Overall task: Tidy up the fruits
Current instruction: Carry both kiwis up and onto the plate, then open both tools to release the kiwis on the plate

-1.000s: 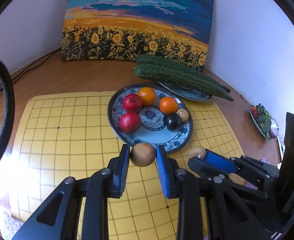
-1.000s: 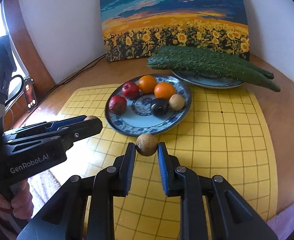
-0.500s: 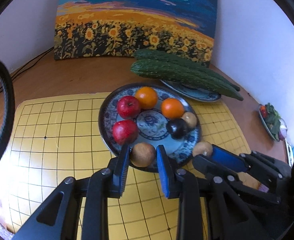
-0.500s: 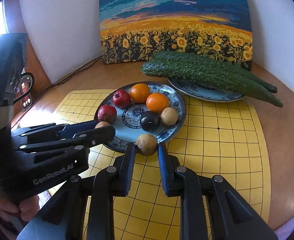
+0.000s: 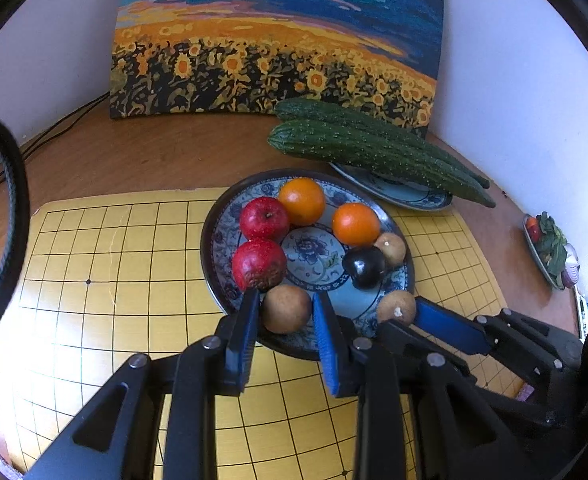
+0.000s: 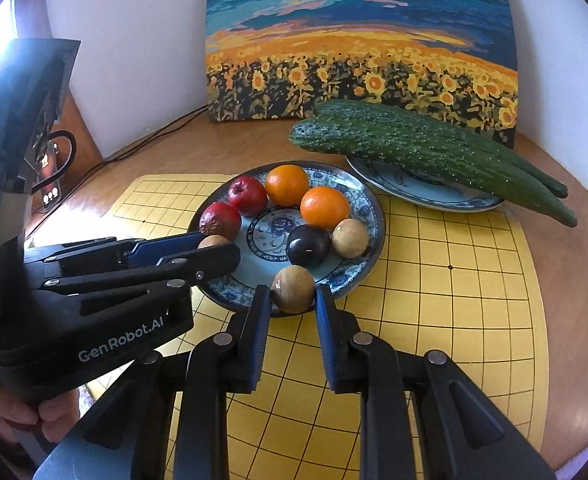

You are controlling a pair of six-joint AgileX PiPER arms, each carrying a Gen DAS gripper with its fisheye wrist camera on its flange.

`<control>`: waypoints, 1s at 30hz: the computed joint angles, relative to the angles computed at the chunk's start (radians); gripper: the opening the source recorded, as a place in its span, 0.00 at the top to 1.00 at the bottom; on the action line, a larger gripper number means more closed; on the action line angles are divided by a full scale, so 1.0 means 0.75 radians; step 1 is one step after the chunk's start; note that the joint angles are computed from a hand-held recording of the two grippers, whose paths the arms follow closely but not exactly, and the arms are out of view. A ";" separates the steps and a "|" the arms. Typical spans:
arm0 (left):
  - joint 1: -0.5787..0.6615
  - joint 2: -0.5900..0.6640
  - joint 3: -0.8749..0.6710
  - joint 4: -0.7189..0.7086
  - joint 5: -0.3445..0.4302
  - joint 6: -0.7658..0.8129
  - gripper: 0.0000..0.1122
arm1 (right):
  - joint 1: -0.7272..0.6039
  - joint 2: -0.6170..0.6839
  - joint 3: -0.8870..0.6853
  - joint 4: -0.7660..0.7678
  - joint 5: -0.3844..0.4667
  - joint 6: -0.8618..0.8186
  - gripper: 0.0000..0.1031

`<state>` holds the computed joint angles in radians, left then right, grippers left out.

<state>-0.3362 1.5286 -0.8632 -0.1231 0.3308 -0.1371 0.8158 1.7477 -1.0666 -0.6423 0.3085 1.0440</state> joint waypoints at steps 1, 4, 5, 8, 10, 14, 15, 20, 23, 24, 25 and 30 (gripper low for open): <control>0.001 0.000 -0.001 -0.002 0.002 0.005 0.75 | 0.001 0.001 -0.001 -0.006 0.001 0.005 0.77; 0.012 -0.002 -0.003 -0.045 0.009 0.050 0.75 | -0.002 -0.001 0.005 -0.008 -0.008 0.012 0.76; 0.013 -0.003 -0.004 -0.057 0.012 0.060 0.75 | -0.002 0.000 0.003 -0.006 -0.005 0.013 0.73; 0.020 -0.009 -0.002 -0.104 0.020 0.109 0.75 | -0.005 -0.002 0.007 -0.002 -0.008 0.021 0.68; 0.019 -0.022 0.003 -0.117 0.023 0.121 0.75 | -0.007 -0.009 0.013 -0.001 -0.013 0.024 0.68; 0.001 -0.066 0.023 -0.068 0.021 0.081 0.73 | 0.005 -0.029 0.026 -0.047 -0.002 0.085 0.64; -0.004 -0.078 0.029 -0.055 0.022 0.069 0.72 | 0.008 -0.034 0.027 -0.057 0.004 0.101 0.63; -0.027 -0.148 0.063 0.047 0.036 -0.029 0.63 | 0.025 -0.060 0.044 -0.061 0.024 0.136 0.60; -0.034 -0.191 0.086 0.087 0.054 -0.080 0.59 | 0.034 -0.077 0.061 -0.049 0.035 0.155 0.53; -0.039 -0.203 0.091 0.111 0.060 -0.111 0.57 | 0.038 -0.082 0.068 -0.057 0.041 0.172 0.52; -0.045 -0.220 0.101 0.145 0.068 -0.153 0.54 | 0.045 -0.087 0.072 -0.063 0.050 0.189 0.52; -0.079 -0.275 0.141 0.308 0.091 -0.339 0.50 | 0.081 -0.102 0.076 -0.076 0.136 0.244 0.49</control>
<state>-0.3951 1.3226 -0.7572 0.1080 0.3994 -0.3916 0.8764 1.6710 -1.0095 -0.6993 0.4108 1.2269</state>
